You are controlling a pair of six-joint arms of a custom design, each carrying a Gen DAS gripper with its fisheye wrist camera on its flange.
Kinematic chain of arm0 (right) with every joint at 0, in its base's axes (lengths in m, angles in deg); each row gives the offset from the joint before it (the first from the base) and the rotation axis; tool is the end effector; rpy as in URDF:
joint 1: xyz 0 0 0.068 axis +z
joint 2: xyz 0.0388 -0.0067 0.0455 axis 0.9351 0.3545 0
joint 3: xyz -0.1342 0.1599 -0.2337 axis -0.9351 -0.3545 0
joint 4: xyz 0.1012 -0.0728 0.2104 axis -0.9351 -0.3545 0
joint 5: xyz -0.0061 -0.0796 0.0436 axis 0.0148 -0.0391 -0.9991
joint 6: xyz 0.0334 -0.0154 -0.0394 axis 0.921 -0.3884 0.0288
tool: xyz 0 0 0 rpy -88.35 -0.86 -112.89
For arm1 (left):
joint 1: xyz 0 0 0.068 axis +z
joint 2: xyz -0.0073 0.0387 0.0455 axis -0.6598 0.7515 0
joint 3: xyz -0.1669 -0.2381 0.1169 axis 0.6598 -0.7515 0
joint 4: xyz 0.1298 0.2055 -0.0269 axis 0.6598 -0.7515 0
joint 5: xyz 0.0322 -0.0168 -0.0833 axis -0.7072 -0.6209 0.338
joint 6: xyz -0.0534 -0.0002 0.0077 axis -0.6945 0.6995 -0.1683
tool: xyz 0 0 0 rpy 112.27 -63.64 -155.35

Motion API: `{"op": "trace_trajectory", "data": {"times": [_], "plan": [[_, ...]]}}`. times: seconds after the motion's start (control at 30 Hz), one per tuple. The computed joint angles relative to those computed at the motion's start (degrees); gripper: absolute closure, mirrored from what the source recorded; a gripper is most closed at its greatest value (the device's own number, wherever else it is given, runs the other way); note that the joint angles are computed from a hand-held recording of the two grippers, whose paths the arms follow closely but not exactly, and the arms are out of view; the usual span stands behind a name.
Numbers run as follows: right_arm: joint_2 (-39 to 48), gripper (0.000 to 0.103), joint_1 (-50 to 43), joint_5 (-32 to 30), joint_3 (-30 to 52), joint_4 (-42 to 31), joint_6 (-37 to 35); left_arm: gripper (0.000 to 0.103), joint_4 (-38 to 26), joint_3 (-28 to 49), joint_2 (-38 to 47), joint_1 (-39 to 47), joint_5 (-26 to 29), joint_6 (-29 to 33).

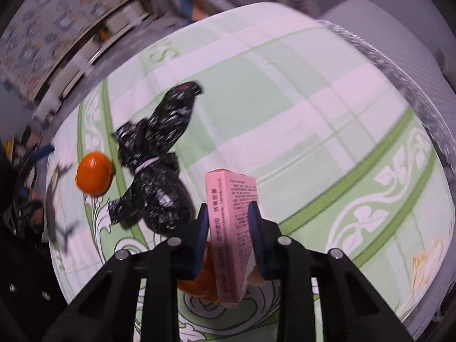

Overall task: Collect trash
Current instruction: 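Grasp the small pink box upright with the right gripper, then grasp the orange peel with the left gripper while the right gripper holds the pink box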

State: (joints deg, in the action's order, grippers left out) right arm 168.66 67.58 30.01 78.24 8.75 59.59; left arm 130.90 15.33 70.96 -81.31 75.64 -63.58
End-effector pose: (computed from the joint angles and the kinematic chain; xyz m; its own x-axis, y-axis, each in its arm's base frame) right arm 0.3973 -0.0015 0.1696 -0.8424 -0.4489 -0.2981 -0.5055 0.8499 0.1487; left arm 0.1839 -0.1512 0.1491 -0.5988 0.0946 -0.7953 0.4309 0.8751 -0.2204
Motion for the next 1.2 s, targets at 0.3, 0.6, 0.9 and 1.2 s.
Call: {"op": "trace_trajectory", "data": {"times": [0.3,0.6,0.9,1.2], "plan": [[-5.14,0.085,-6.93,-6.49,-10.89,13.58,8.1,0.008,-9.81,5.57,-2.7,-5.88,-4.55,0.89],[-19.89,0.086,-19.46,-20.0,-23.38,17.61,7.19,0.008,-24.01,27.84,8.44,-11.79,-0.31,8.82],[-33.83,0.086,-44.88,-35.12,-32.16,0.66,-13.94,0.009,-41.83,54.56,27.26,-14.61,1.96,16.94],[-33.61,0.086,-74.7,-40.58,-33.51,-31.46,-54.98,0.021,-52.34,70.41,37.28,-15.26,0.54,15.93]]}}
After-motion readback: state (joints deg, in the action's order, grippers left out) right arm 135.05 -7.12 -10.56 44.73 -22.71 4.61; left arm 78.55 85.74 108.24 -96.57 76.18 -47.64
